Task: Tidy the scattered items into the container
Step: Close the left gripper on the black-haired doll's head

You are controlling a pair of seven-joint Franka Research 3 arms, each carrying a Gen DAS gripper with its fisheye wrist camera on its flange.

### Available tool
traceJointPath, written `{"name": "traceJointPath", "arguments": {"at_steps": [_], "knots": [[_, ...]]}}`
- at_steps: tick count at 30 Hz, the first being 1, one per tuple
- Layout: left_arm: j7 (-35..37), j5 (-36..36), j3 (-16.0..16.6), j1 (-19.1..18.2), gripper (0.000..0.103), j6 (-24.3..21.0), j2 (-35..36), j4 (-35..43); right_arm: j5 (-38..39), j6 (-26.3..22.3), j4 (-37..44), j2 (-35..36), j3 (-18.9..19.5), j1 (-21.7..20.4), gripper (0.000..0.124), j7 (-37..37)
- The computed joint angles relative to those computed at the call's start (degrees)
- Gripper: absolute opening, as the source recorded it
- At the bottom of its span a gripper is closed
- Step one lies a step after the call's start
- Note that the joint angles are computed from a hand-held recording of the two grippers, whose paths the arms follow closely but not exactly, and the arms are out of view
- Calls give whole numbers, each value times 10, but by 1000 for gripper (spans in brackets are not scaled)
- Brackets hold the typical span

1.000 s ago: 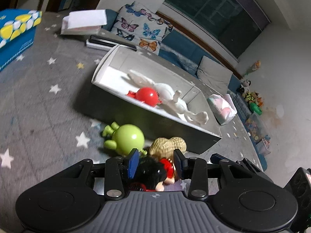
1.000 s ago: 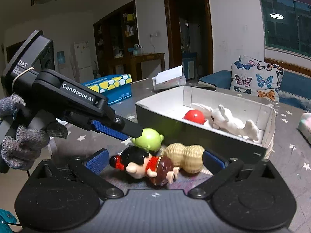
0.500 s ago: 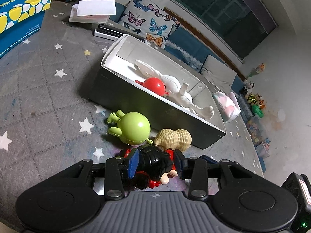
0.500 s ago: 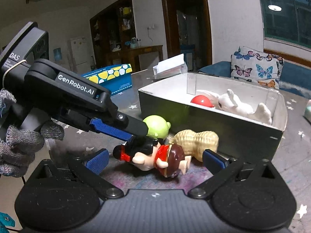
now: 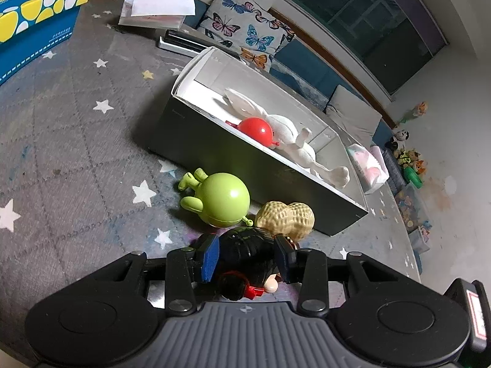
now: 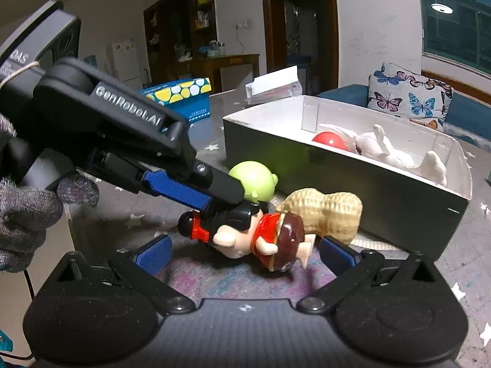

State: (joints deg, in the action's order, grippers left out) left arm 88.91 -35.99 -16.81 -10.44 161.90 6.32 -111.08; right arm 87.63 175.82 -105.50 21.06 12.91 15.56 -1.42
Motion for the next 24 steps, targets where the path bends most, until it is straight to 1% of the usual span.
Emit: {"name": "traceJointPath", "arguments": {"at_steps": [3, 7, 9, 16, 19, 24], "knots": [[-1, -6, 0, 2, 42, -5, 3, 4, -32, 13, 1, 7, -1, 8, 103, 23], [-1, -16, -2, 5, 42, -6, 6, 6, -56, 39, 6, 16, 15, 6, 103, 30], [-4, -23, -2, 6, 42, -8, 6, 7, -81, 48, 7, 20, 20, 4, 103, 49], [-24, -23, 1, 2, 42, -9, -1, -1, -139, 54, 7, 28, 48, -23, 103, 110], [-25, -24, 1, 0, 42, -9, -4, -5, -146, 63, 2, 27, 73, -45, 102, 110], [-16, -41, 2, -2, 42, -8, -11, -14, -184, 57, -12, 21, 81, -57, 99, 148]]}}
